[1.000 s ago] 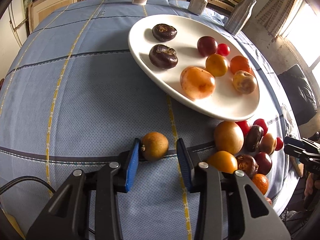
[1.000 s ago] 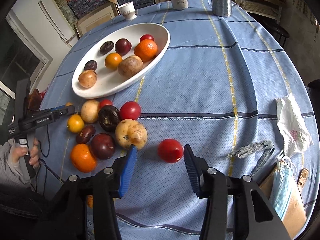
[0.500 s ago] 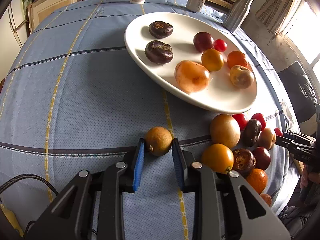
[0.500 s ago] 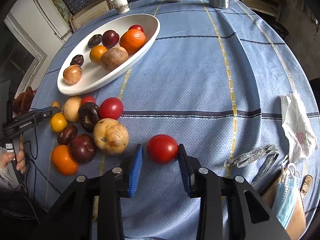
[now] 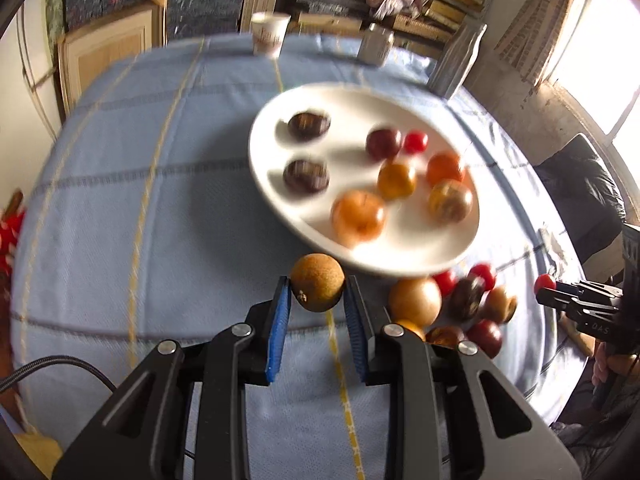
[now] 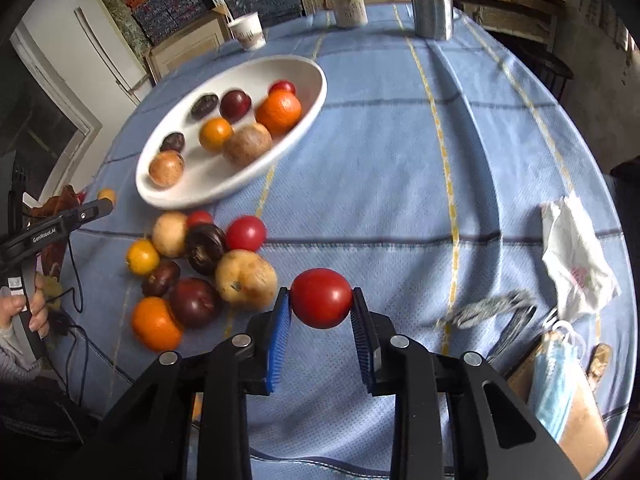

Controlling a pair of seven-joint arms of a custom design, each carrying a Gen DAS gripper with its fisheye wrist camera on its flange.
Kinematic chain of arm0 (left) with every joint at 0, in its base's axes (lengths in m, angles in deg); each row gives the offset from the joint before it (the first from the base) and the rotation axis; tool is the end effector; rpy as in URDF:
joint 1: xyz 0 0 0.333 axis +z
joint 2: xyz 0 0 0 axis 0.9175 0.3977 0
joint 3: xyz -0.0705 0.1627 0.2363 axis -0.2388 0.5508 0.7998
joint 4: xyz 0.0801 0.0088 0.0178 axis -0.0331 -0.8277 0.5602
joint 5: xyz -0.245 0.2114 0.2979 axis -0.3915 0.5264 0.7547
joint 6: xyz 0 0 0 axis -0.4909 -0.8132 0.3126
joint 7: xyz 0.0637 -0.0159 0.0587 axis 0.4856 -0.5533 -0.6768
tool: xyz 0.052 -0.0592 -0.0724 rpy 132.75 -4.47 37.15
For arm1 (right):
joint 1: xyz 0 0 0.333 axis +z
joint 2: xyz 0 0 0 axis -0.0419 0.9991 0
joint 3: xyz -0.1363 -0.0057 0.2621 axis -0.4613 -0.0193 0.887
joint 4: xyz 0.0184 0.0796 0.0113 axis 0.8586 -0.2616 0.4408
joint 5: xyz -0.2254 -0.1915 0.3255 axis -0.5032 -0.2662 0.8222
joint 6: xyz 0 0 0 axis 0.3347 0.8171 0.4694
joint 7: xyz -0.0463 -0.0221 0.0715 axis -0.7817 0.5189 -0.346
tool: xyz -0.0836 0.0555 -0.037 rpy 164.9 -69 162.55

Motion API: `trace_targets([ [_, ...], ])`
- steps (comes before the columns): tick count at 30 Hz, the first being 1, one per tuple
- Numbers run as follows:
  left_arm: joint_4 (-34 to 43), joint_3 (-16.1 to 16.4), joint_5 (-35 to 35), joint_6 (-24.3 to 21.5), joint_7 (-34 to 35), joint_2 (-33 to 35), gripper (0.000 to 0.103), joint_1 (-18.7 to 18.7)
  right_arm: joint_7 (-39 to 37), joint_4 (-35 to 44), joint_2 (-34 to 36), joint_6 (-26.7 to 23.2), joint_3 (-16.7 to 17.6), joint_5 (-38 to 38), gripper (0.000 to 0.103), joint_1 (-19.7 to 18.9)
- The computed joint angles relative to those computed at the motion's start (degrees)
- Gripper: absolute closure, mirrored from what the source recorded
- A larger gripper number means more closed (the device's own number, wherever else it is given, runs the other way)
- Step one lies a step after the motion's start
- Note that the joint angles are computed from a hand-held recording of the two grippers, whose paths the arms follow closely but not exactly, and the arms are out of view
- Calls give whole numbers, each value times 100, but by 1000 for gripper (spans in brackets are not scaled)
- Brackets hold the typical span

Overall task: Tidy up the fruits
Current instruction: 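Grasp the small brown fruit with the left tool while the right tool grasps a red tomato, then lower the brown fruit and red tomato onto the white plate and release both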

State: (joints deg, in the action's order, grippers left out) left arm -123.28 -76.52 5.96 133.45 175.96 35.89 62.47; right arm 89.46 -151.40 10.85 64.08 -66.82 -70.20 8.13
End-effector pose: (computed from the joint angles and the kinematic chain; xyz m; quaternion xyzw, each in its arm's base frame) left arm 0.6216 -0.1289 0.4824 -0.5232 0.8026 -0.2739 0.0845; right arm 0.5199 0.1526 0.4522 -0.6188 0.7341 -0.1118 0.2562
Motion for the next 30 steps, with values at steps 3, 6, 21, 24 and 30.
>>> trace_targets([
  [3,399,-38,75,57,57,188,76,-13,-69,307,55,171,8,-182,73,-71],
  [6,954,-124,314,128,-94,562,76,-22,-316,777,341,369,-65,-178,73,-61],
  [21,3006,-569,1561,-447,-1011,2431,76,-82,-2561,2938,2410,-92,-171,1492,73,453],
  [24,3312,-614,1659,-608,-1054,2717,76,-98,-2695,3143,2655,-226,-157,1655,73,444],
  [30,3766,-665,1774,-835,-1144,3123,76,-126,-2796,3359,2944,-372,-147,1817,73,425],
])
